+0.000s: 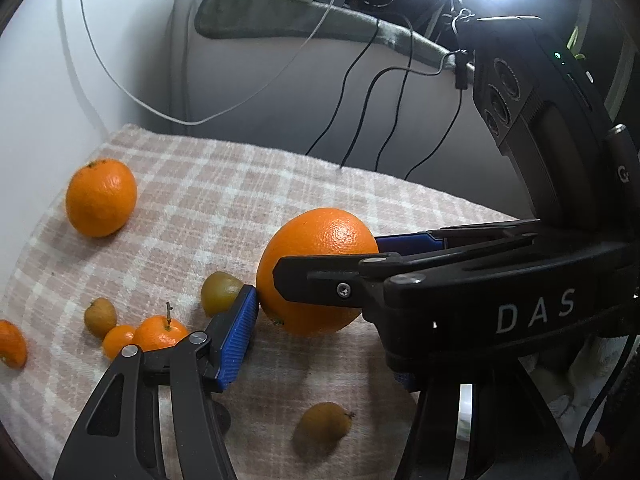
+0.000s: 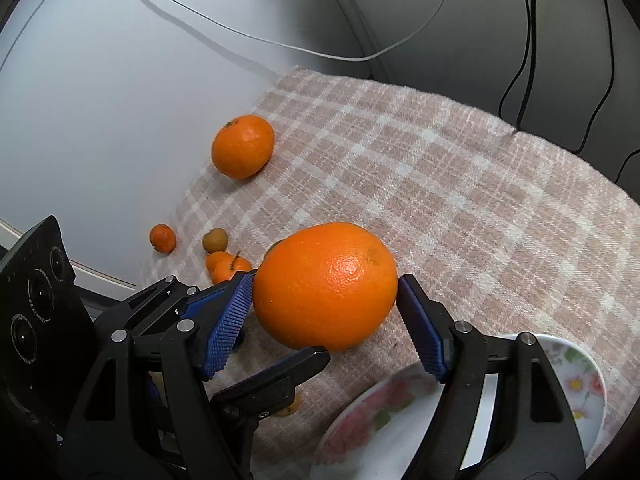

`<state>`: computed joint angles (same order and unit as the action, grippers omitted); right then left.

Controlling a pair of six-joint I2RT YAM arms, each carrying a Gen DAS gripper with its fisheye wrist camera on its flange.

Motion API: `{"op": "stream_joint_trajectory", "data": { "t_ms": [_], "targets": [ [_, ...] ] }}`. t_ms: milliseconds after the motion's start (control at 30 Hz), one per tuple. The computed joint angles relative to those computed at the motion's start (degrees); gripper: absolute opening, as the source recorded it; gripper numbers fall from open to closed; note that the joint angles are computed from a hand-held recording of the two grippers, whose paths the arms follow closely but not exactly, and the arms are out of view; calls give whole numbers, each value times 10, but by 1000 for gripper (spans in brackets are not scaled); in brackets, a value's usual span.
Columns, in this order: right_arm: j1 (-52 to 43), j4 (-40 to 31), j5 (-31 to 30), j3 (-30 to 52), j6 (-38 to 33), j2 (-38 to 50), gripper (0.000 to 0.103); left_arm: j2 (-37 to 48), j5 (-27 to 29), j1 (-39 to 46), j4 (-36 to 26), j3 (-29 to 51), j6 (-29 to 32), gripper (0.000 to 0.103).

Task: Organize fruits
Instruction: 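Reach the right gripper to the large orange and close on it, then carry the large orange onto the white plate and open the right gripper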

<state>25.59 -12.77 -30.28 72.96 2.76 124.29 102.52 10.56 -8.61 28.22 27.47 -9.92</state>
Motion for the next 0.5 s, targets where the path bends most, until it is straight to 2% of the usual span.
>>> {"op": "stream_joint_trajectory", "data": {
  "t_ms": [300, 400, 500],
  "targets": [
    [-12, 30, 11, -95, 1, -95, 76, -70, -8, -35, -5, -41, -12, 58],
    [-25, 39, 10, -131, 3, -131, 71, -74, -9, -54, -9, -46, -21, 58],
    [-39, 52, 4, -166, 3, -161, 67, -70, -20, -77, 15, -59, -42, 58]
  ]
}}
